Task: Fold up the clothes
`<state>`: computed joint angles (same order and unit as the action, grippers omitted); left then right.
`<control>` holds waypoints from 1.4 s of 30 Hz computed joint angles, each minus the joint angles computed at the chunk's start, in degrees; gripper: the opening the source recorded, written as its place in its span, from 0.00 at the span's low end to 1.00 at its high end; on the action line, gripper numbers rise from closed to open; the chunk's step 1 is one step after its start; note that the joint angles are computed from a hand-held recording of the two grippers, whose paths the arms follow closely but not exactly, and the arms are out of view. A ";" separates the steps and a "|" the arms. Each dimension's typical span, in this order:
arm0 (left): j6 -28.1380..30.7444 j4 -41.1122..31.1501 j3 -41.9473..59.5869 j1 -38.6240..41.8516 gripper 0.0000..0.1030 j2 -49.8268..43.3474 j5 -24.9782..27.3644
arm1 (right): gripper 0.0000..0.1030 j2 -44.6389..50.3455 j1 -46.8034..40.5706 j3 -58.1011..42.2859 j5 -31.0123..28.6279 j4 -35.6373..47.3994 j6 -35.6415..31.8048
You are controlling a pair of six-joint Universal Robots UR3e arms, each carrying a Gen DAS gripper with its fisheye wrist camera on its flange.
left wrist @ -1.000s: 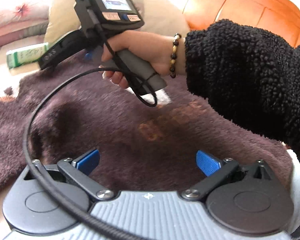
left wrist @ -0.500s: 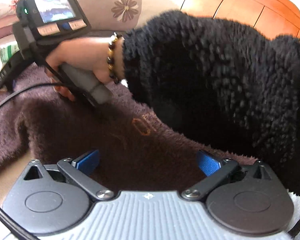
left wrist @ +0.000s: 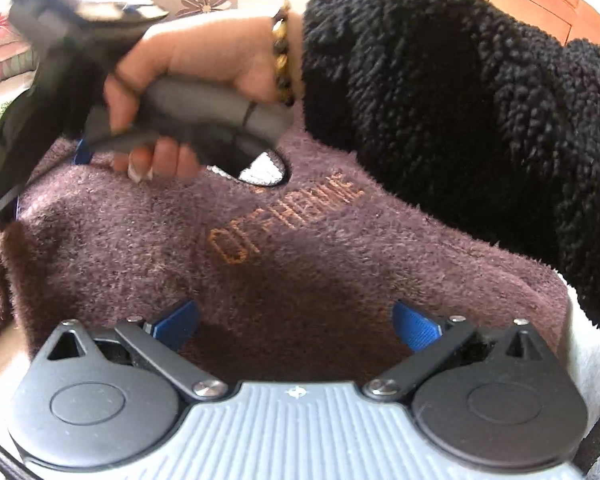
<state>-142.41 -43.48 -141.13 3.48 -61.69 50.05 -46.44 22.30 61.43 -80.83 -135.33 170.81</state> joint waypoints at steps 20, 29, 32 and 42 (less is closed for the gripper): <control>0.94 1.89 -1.81 -3.34 0.99 1.27 -1.56 | 1.00 -11.98 -4.68 26.82 -26.33 -32.16 9.42; -0.91 15.08 -4.80 -9.08 0.99 -3.76 4.98 | 1.00 -25.30 -24.06 45.43 -16.31 -27.02 17.22; -1.06 16.87 -5.96 -7.26 0.99 -3.02 4.52 | 1.00 -21.48 -26.09 45.49 -14.44 -34.10 17.08; -3.96 15.55 -7.06 6.33 0.99 2.69 -0.99 | 1.00 -28.47 -31.65 45.39 -7.33 -26.98 13.02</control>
<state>-146.37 -27.93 -148.19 9.81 -59.00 49.06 -74.91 -9.36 106.82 -88.16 -162.31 183.83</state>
